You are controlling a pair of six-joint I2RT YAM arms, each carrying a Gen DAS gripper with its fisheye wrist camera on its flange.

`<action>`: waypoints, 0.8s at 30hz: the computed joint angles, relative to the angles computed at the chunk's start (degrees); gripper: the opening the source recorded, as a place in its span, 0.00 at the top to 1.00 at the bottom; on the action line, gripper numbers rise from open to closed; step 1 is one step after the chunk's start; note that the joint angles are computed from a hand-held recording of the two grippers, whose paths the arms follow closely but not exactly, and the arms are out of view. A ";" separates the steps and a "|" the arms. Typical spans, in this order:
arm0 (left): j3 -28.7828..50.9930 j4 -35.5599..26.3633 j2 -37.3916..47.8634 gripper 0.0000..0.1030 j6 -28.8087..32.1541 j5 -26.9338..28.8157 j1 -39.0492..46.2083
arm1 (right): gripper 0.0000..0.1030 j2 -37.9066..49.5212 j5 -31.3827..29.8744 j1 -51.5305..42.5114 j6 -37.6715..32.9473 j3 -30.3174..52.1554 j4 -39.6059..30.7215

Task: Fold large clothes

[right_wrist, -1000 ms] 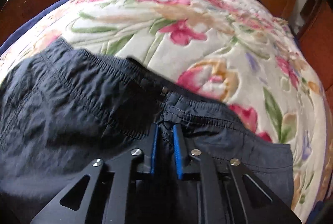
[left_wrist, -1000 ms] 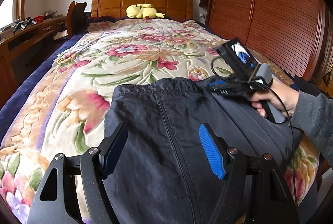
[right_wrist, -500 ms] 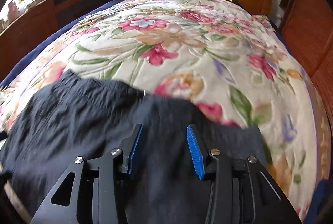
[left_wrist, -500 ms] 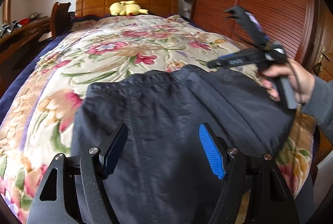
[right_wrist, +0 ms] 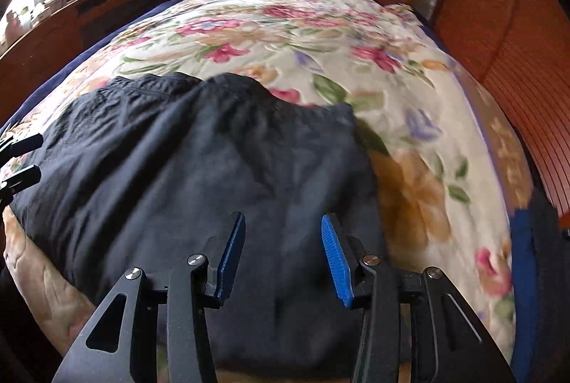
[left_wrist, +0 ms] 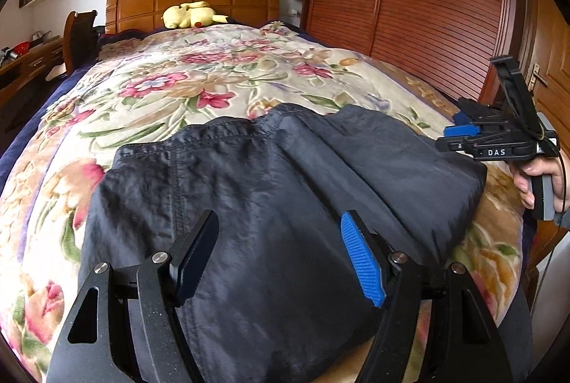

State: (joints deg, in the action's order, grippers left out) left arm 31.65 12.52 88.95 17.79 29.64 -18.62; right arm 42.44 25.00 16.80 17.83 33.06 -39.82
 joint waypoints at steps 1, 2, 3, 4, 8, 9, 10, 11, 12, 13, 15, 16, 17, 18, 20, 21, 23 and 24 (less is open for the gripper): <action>-0.33 0.07 -0.24 0.30 0.06 -0.08 -0.24 | 0.55 -1.13 0.43 0.11 0.79 -0.26 -1.19; -0.60 0.04 -0.45 0.30 0.18 -0.13 -0.44 | 0.55 -2.19 0.87 0.30 1.51 -0.60 -2.18; -0.79 0.17 -0.53 0.30 0.14 -0.32 -0.74 | 0.55 -3.10 1.09 0.23 2.15 -0.89 -3.18; -0.90 0.22 -0.53 0.30 0.20 -0.50 -0.95 | 0.55 -3.88 1.38 0.25 2.76 -1.20 -4.08; -1.56 0.48 -0.61 0.30 0.50 -0.86 -1.57 | 0.55 -5.18 1.98 -0.47 3.81 -1.67 -6.29; -1.71 0.50 -0.72 0.30 0.52 -0.97 -1.73 | 0.55 -5.45 2.39 -0.18 4.43 -1.64 -7.02; -1.96 0.54 -0.87 0.30 0.61 -1.03 -1.90 | 0.54 -5.58 2.93 0.35 5.30 -1.55 -7.75; -2.08 0.54 -0.99 0.30 0.63 -1.12 -2.07 | 0.54 -6.07 3.03 0.40 5.62 -1.63 -8.27; -2.37 0.63 -1.20 0.30 0.66 -1.20 -2.23 | 0.53 -6.42 3.31 0.70 6.24 -1.65 -8.74; -2.57 0.68 -1.33 0.30 0.72 -1.22 -2.39 | 0.51 -6.68 3.76 1.31 7.18 -1.72 -9.29; -3.12 0.88 -1.65 0.30 0.79 -1.35 -2.86 | 0.47 -6.54 3.56 0.83 7.59 -2.46 -9.05; -3.32 0.95 -1.71 0.30 0.85 -1.42 -3.08 | 0.44 -6.36 3.37 0.25 7.76 -2.98 -8.92; -3.58 1.07 -1.74 0.30 0.90 -1.63 -3.43 | 0.42 -6.36 2.78 -0.73 7.70 -3.65 -8.64; -3.70 1.06 -1.71 0.30 1.01 -1.75 -3.67 | 0.41 -6.46 1.95 -1.87 7.66 -4.45 -8.27; -4.22 1.22 -1.73 0.30 1.20 -2.17 -4.33 | 0.38 -6.66 -0.40 -4.94 7.09 -6.15 -7.16; -4.45 1.31 -1.75 0.30 1.28 -2.31 -4.57 | 0.38 -6.97 -1.94 -6.50 6.91 -7.05 -6.71; -4.98 1.48 -1.78 0.30 1.41 -2.43 -5.03 | 0.36 -7.06 -4.02 -8.21 7.54 -8.43 -6.13; -5.11 1.50 -1.74 0.30 1.41 -2.48 -5.21 | 0.36 -7.36 -4.86 -8.34 8.16 -9.12 -5.82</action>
